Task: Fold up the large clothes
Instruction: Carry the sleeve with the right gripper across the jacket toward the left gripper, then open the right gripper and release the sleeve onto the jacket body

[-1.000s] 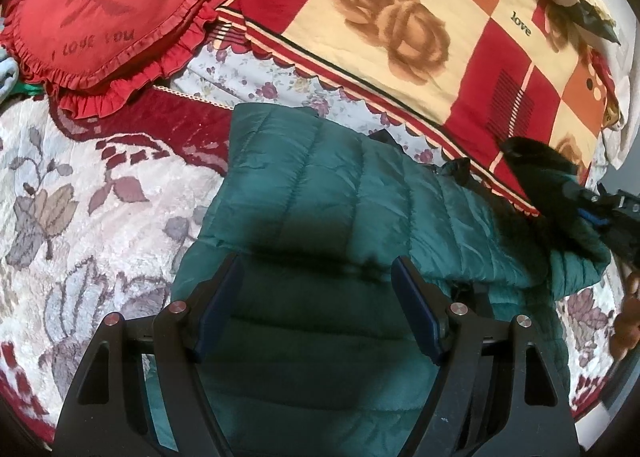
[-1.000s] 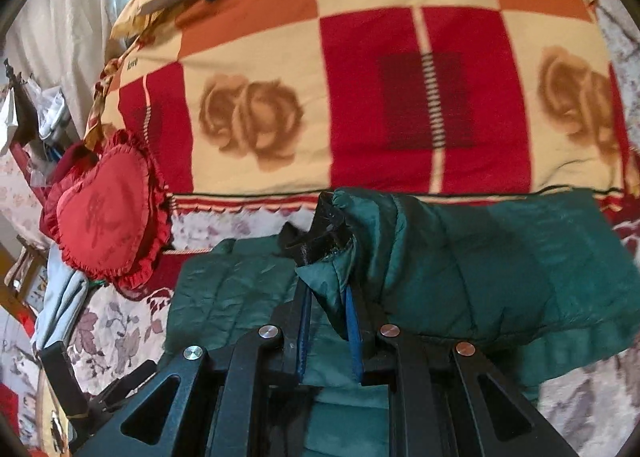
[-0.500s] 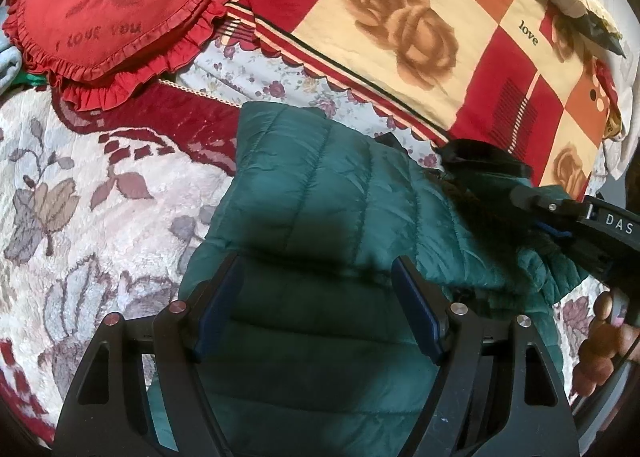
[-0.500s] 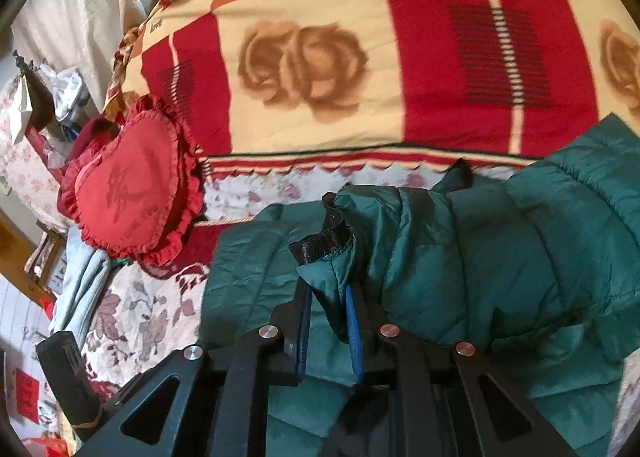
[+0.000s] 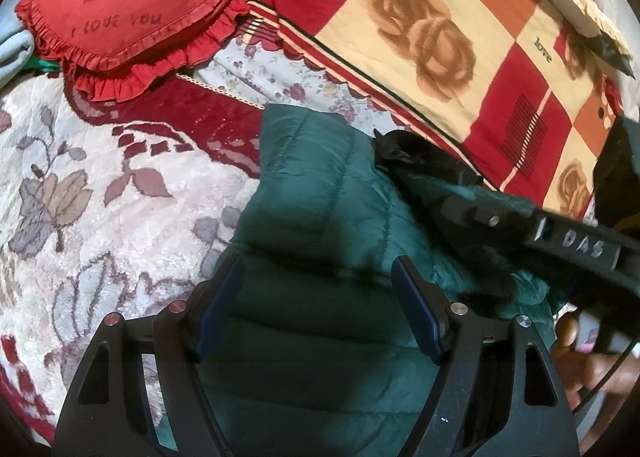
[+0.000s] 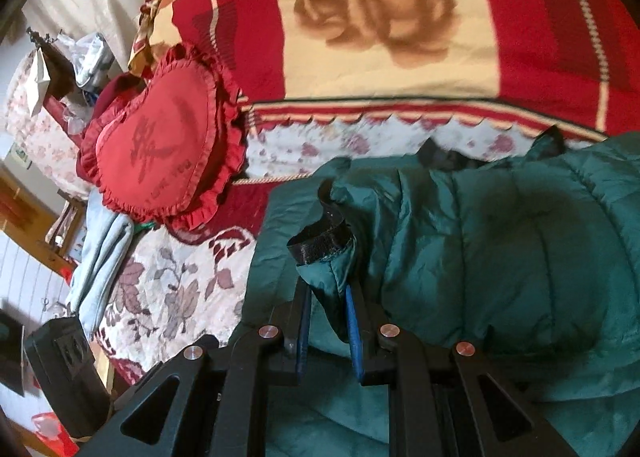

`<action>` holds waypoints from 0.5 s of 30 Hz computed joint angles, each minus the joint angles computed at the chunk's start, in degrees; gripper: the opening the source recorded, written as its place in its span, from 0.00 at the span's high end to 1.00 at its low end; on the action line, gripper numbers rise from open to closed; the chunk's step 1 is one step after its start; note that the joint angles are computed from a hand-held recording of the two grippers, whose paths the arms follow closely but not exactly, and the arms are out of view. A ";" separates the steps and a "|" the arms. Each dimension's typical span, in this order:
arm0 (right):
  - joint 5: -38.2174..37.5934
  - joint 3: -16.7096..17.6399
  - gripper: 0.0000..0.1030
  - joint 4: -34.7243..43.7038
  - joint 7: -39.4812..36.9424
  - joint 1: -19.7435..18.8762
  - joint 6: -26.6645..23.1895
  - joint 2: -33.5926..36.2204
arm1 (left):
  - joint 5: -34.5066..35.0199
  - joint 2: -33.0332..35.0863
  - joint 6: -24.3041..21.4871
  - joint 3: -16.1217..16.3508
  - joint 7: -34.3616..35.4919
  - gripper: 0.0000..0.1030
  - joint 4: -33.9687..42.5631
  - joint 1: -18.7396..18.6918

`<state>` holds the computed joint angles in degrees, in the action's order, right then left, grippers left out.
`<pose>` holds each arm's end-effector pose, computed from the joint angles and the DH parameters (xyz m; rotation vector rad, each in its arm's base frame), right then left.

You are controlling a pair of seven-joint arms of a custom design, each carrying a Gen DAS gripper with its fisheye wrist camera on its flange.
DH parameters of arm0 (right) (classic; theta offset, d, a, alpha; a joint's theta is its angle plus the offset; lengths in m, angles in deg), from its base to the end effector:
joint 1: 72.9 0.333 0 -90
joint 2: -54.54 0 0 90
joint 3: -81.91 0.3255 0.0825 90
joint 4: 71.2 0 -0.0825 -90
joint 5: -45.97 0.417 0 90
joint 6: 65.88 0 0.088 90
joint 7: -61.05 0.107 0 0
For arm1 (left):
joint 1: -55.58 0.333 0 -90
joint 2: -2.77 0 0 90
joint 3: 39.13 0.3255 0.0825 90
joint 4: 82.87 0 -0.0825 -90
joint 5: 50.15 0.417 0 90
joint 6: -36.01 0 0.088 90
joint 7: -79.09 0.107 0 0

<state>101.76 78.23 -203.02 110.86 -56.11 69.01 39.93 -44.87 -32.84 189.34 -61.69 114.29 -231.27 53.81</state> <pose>0.5095 0.1289 0.4815 -1.8724 1.3563 0.2221 0.3945 -0.1944 0.5145 -2.2436 1.4037 -0.8548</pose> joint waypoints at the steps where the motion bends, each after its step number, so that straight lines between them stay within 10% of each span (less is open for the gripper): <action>1: 0.01 0.12 0.85 0.03 0.19 0.09 -0.12 0.30 | -0.07 -0.08 0.07 0.07 -0.14 0.26 -0.10 0.05; 5: -1.35 0.54 0.80 1.01 1.64 -0.26 -2.37 2.62 | -0.04 -0.11 0.05 0.08 -0.52 0.26 -0.24 0.34; 9: 2.64 -0.41 0.31 0.82 -0.59 -1.09 -6.15 2.37 | 0.09 -0.06 -0.27 -0.06 -0.83 0.26 -0.29 0.46; 15: 1.85 -1.37 0.30 -1.60 -3.13 -2.37 -4.64 -2.65 | -0.70 0.22 0.18 0.34 -1.61 0.26 -0.57 -0.02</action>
<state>103.61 76.86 -204.62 107.73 -58.49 64.38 37.28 -45.57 -32.62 189.52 -61.36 112.68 -231.84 53.79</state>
